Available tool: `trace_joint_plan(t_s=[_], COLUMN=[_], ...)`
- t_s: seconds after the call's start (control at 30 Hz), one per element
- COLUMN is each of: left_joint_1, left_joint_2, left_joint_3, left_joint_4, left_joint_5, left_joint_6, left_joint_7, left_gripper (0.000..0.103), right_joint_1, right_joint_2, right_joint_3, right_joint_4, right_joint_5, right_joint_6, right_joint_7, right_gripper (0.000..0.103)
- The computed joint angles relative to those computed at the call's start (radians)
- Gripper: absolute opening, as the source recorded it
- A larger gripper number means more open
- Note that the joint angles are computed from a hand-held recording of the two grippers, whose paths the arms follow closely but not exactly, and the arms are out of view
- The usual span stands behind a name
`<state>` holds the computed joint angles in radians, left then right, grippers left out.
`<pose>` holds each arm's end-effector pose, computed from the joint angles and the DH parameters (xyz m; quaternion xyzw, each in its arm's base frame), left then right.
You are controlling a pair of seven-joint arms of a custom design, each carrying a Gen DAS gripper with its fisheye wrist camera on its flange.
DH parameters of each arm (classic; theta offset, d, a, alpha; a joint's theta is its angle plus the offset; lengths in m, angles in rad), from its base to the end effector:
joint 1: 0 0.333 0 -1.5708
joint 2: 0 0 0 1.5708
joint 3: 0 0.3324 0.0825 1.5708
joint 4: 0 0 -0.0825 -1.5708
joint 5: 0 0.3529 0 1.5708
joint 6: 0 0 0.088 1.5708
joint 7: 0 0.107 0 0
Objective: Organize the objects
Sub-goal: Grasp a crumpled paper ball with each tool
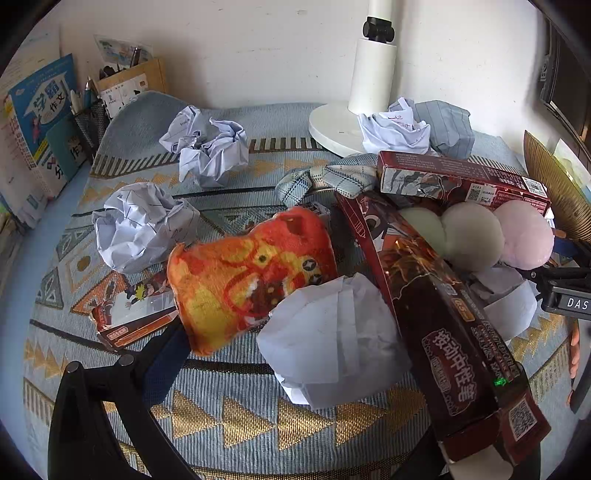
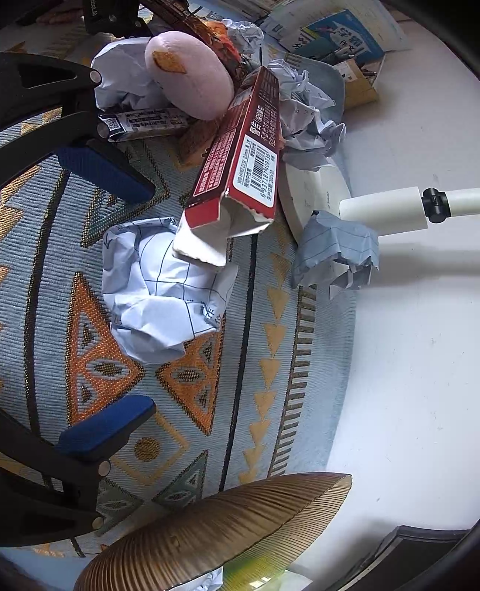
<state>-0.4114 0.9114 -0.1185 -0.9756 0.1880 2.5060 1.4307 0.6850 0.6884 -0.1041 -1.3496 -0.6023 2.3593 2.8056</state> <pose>0.7175 -0.3711 0.4065 -0.5138 0.8004 -0.2589 0.1682 0.6156 0.4202 0.3827 -0.5827 0.7516 -0.2490 0.1832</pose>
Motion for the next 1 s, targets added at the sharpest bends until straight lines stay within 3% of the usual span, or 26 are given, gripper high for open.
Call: trace_joint_plan(t_s=[0.1, 0.13, 0.17, 0.2, 0.23, 0.27, 0.3, 0.4, 0.5, 0.6, 0.67, 0.73, 0.83, 1.0], left_joint_1=[0.000, 0.001, 0.001, -0.001, 0.000, 0.001, 0.006, -0.011, -0.051, -0.120, -0.175, -0.188, -0.138, 0.030], left_joint_2=[0.001, -0.004, -0.005, -0.009, -0.029, -0.055, -0.075, -0.131, -0.166, -0.210, -0.229, -0.228, -0.235, -0.276], left_joint_3=[0.000, -0.001, -0.001, 0.003, 0.007, 0.014, 0.013, 0.051, 0.115, 0.231, 0.326, 0.362, 0.305, 0.084], left_joint_4=[0.001, -0.007, -0.010, -0.017, -0.055, -0.106, -0.147, -0.259, -0.325, -0.412, -0.466, -0.475, -0.478, -0.540], left_joint_5=[-0.001, -0.001, -0.002, 0.001, 0.005, 0.010, 0.011, 0.045, 0.107, 0.182, 0.219, 0.218, 0.188, 0.108], left_joint_6=[0.000, 0.004, 0.006, 0.015, 0.050, 0.100, 0.142, 0.273, 0.367, 0.488, 0.583, 0.622, 0.615, 0.598], left_joint_7=[0.000, 0.000, -0.001, -0.008, -0.020, -0.041, -0.051, -0.108, -0.178, -0.309, -0.406, -0.442, -0.414, -0.281], left_gripper=[0.103, 0.103, 0.102, 0.095, 0.085, 0.066, 0.061, 0.060, 0.060, 0.059, 0.057, 0.056, 0.052, 0.055], right_joint_1=[-0.001, 0.006, 0.026, 0.054, 0.066, 0.068, 0.064, 0.080, 0.128, 0.129, 0.112, 0.106, 0.095, 0.052], right_joint_2=[-0.009, -0.010, -0.015, -0.029, -0.041, -0.052, -0.069, -0.092, -0.110, -0.157, -0.163, -0.212, -0.218, -0.255], right_joint_3=[0.001, -0.008, -0.034, -0.069, -0.083, -0.090, -0.086, -0.112, -0.140, -0.120, -0.116, -0.103, -0.106, -0.083], right_joint_4=[-0.016, -0.018, -0.027, -0.051, -0.071, -0.094, -0.122, -0.161, -0.185, -0.237, -0.251, -0.311, -0.322, -0.367], right_joint_5=[-0.003, -0.004, -0.011, -0.028, -0.055, -0.081, -0.122, -0.236, -0.339, -0.480, -0.573, -0.652, -0.715, -0.853], right_joint_6=[0.013, 0.023, 0.034, 0.060, 0.085, 0.126, 0.171, 0.265, 0.287, 0.291, 0.362, 0.360, 0.393, 0.432], right_joint_7=[0.003, 0.006, 0.021, 0.050, 0.081, 0.107, 0.140, 0.208, 0.277, 0.420, 0.456, 0.543, 0.622, 0.819], right_gripper=[0.103, 0.095, 0.083, 0.047, 0.046, 0.046, 0.045, 0.045, 0.045, 0.045, 0.046, 0.045, 0.045, 0.046])
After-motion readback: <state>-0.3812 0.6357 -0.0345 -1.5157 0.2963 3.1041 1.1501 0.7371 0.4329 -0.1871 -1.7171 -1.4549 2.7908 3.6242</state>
